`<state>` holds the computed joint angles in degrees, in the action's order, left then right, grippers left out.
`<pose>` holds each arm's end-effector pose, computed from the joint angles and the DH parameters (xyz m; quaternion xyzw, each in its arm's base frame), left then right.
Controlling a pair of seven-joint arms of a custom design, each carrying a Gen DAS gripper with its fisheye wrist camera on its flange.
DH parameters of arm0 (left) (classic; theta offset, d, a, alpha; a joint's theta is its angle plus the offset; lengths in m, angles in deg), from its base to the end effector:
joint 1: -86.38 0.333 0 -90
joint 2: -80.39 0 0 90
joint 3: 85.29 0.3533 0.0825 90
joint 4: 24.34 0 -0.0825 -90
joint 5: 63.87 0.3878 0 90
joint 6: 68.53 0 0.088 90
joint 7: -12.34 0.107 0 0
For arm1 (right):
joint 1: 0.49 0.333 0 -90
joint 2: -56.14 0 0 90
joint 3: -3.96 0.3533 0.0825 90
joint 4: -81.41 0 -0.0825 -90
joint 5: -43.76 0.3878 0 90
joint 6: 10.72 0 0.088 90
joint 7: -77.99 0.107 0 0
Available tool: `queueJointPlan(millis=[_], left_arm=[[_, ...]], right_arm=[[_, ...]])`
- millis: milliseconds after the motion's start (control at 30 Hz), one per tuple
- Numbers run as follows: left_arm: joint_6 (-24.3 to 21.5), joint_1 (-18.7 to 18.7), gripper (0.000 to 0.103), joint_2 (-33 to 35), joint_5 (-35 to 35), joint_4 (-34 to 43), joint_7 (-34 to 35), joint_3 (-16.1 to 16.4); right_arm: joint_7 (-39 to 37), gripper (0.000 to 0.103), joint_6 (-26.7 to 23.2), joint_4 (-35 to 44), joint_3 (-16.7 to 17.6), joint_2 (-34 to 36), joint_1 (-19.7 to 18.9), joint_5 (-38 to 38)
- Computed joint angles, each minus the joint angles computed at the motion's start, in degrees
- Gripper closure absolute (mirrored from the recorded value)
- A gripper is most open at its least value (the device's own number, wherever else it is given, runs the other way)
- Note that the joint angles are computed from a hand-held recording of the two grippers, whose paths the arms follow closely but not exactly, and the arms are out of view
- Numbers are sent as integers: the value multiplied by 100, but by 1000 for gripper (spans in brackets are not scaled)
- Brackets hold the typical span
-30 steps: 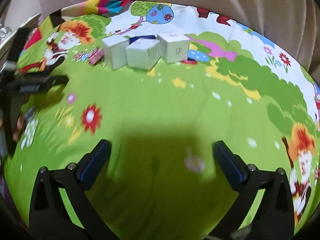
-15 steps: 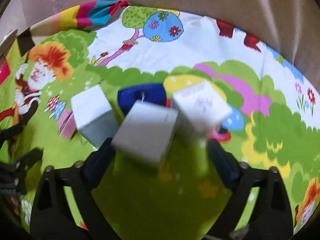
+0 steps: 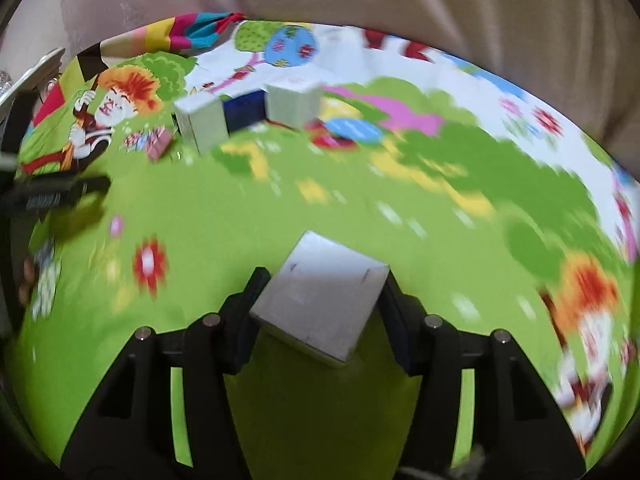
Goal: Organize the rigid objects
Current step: 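Grasp the pink binder clip with the left gripper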
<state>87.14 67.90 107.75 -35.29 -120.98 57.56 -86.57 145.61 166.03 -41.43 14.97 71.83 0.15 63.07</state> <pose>0.6839 -0.2612 0.4121 -0.6873 0.6583 -0.2246 0.2094 0.6190 0.0928 0.3837 -0.7415 0.5826 -0.1918 0.2719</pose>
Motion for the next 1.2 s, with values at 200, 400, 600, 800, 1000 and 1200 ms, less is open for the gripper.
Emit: queueJointPlan(millis=[200, 400, 600, 800, 1000, 1200], left_arm=[[-64, -27, 0, 24, 40, 40, -50, 20], [277, -32, 0, 58, 135, -135, -23, -143], [352, -442, 0, 643, 143, 414, 705, -166], [-146, -341, 0, 1494, -676, 1802, 1407, -334], [383, -423, 54, 1031, -828, 1026, 1619, -288], [1323, -956, 52, 164, -382, -513, 910, 222]], right_arm=[[438, 44, 90, -260, -477, -171, 306, -194], [403, 44, 72, -245, -210, -157, 26, -183], [479, 44, 77, -255, -246, -162, 58, -250], [508, 44, 79, -260, -242, -163, 50, -281], [468, 43, 81, -261, -174, -161, -12, -224], [452, 43, 83, -258, -180, -157, -5, -201]])
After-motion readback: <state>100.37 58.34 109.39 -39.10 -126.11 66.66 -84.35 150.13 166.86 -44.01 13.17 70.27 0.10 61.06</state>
